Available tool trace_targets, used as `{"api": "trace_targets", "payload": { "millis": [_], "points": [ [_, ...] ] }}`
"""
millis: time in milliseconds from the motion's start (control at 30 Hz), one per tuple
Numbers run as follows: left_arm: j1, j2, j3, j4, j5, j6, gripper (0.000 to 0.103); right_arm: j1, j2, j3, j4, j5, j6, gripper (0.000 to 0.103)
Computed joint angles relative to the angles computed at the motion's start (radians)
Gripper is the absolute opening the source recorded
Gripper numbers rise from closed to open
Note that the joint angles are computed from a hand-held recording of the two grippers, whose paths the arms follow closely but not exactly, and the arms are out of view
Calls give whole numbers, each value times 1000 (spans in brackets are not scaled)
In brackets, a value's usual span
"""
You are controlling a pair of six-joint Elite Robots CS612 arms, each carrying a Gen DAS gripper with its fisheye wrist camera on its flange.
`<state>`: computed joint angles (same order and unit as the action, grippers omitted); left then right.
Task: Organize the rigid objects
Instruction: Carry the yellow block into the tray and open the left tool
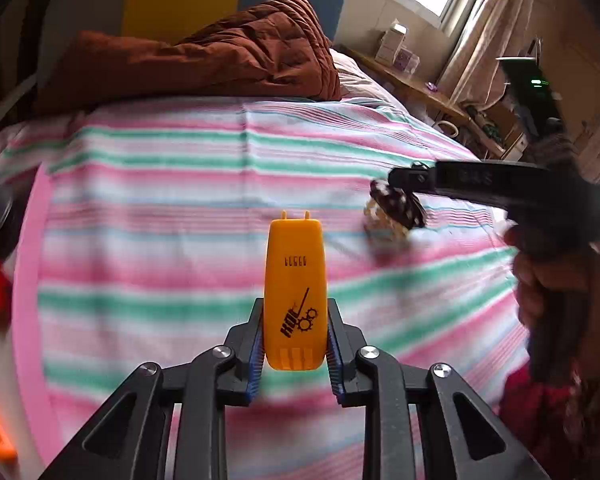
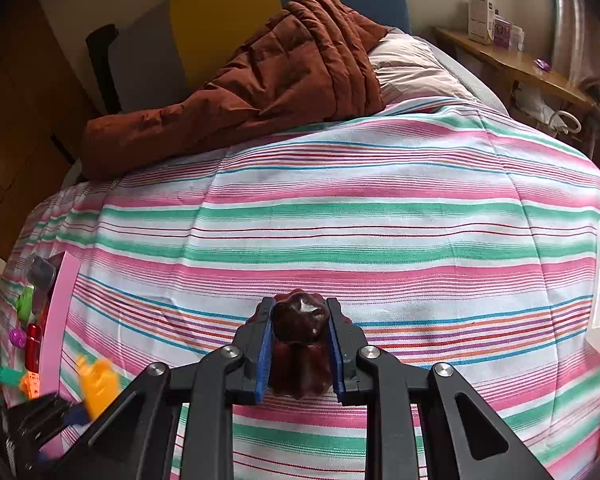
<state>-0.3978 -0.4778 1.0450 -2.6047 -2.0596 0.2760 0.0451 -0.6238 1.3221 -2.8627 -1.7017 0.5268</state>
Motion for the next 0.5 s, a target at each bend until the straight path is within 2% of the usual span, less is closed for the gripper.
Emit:
{"api": "trace_targets", "payload": {
  "millis": [200,500],
  "points": [
    [31,-60,112,-95,-16,16,26,2,-1,4,-8,-4,-12,24],
    [86,-99,170,-170,-1,0,26,0,1,11,-57,46,-3,24]
  ]
}}
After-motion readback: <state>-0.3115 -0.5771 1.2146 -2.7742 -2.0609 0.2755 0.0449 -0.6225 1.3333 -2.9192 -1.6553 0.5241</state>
